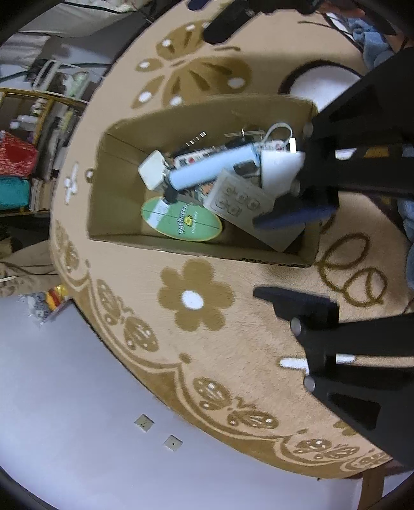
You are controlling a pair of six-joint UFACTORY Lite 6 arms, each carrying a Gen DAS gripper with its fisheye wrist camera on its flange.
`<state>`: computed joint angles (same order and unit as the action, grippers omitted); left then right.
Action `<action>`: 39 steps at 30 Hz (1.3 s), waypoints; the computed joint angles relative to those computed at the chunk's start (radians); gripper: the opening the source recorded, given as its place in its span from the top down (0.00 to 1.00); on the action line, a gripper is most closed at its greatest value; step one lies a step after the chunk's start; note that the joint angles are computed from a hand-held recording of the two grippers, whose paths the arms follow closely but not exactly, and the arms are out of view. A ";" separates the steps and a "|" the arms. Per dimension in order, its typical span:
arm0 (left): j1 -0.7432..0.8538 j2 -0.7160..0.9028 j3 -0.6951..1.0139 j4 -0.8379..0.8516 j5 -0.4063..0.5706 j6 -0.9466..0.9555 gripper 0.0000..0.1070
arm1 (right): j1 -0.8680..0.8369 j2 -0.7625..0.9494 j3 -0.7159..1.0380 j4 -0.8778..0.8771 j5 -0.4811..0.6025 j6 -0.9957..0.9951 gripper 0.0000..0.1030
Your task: Organize rigid objects
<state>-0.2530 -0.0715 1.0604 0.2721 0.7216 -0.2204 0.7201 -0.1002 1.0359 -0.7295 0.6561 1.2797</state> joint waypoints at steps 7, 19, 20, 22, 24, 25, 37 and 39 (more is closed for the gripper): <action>-0.033 -0.152 -0.043 0.014 -0.007 -0.049 0.27 | 0.077 -0.106 -0.060 -0.056 0.109 0.114 0.00; -0.185 -0.399 -0.138 0.255 -0.007 -0.318 0.04 | 0.265 -0.277 -0.134 -0.182 0.336 0.332 0.00; -0.206 -0.425 -0.149 0.277 -0.001 -0.344 0.04 | 0.282 -0.282 -0.133 -0.189 0.356 0.343 0.00; -0.219 -0.450 -0.158 0.284 0.002 -0.351 0.04 | 0.321 -0.294 -0.135 -0.200 0.399 0.367 0.00; -0.233 -0.485 -0.173 0.271 0.005 -0.341 0.04 | 0.366 -0.309 -0.139 -0.218 0.444 0.398 0.00; -0.227 -0.502 -0.175 0.230 0.002 -0.300 0.04 | 0.401 -0.319 -0.144 -0.230 0.478 0.423 0.00; -0.404 -0.658 -0.253 0.400 0.115 -0.504 0.04 | 0.596 -0.413 -0.220 -0.253 0.649 0.601 0.00; -0.410 -0.683 -0.262 0.397 0.114 -0.509 0.04 | 0.615 -0.434 -0.242 -0.254 0.669 0.633 0.00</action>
